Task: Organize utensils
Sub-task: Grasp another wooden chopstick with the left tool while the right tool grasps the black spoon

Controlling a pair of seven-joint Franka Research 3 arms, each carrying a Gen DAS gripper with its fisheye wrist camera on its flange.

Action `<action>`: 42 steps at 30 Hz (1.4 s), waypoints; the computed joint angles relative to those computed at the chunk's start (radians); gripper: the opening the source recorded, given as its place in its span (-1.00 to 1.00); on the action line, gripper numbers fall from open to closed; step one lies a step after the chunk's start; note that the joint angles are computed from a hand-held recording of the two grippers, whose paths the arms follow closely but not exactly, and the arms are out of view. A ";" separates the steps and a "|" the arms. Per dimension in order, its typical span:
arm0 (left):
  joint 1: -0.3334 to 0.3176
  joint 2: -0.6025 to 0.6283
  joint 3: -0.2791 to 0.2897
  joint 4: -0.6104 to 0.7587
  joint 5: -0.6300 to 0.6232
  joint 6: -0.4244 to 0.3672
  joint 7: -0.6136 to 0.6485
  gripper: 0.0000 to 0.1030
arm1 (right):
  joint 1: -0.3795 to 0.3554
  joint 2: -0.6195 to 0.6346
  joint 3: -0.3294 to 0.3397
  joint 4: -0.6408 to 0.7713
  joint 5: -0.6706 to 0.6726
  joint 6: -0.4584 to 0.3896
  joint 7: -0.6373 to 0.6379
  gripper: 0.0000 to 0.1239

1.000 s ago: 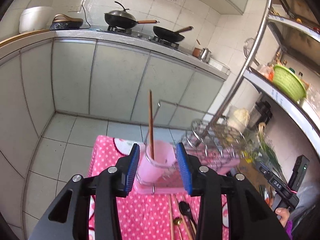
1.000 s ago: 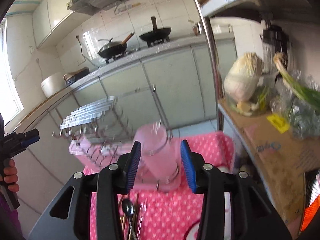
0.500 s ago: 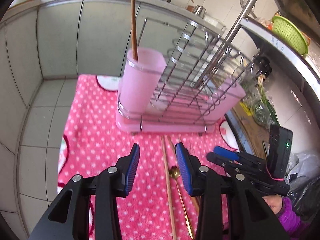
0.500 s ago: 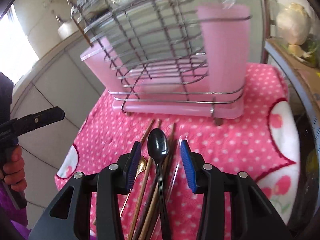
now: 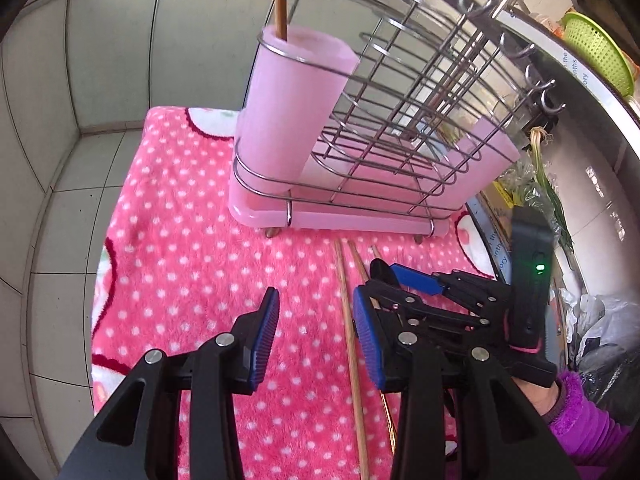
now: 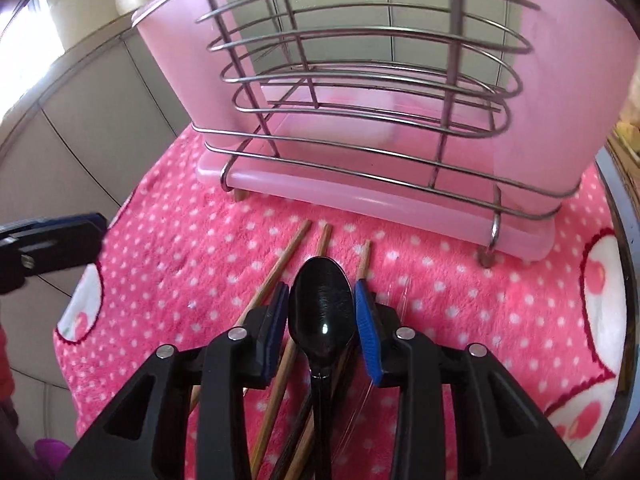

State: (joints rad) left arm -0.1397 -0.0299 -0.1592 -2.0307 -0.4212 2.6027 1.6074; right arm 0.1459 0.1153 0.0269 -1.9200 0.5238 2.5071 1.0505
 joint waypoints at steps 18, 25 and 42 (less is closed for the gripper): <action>-0.049 0.388 -0.051 0.455 0.378 -0.338 -0.273 -0.65 | -0.095 -0.029 -0.064 -0.048 -0.014 0.004 0.283 -0.44; -0.032 0.377 -0.065 0.436 0.418 -0.300 -0.314 -0.90 | -0.145 -0.048 -0.074 -0.041 0.200 -0.079 0.149 -0.43; 0.051 0.135 -0.055 0.153 0.161 -0.116 -0.156 -0.90 | -0.132 0.012 -0.065 0.031 0.002 -0.133 0.122 -0.80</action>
State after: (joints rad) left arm -0.0891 0.1055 -0.2139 -1.8773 -0.2603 2.4863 1.4513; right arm 0.0140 0.1269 -0.0379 -1.8895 0.5258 2.3745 1.1720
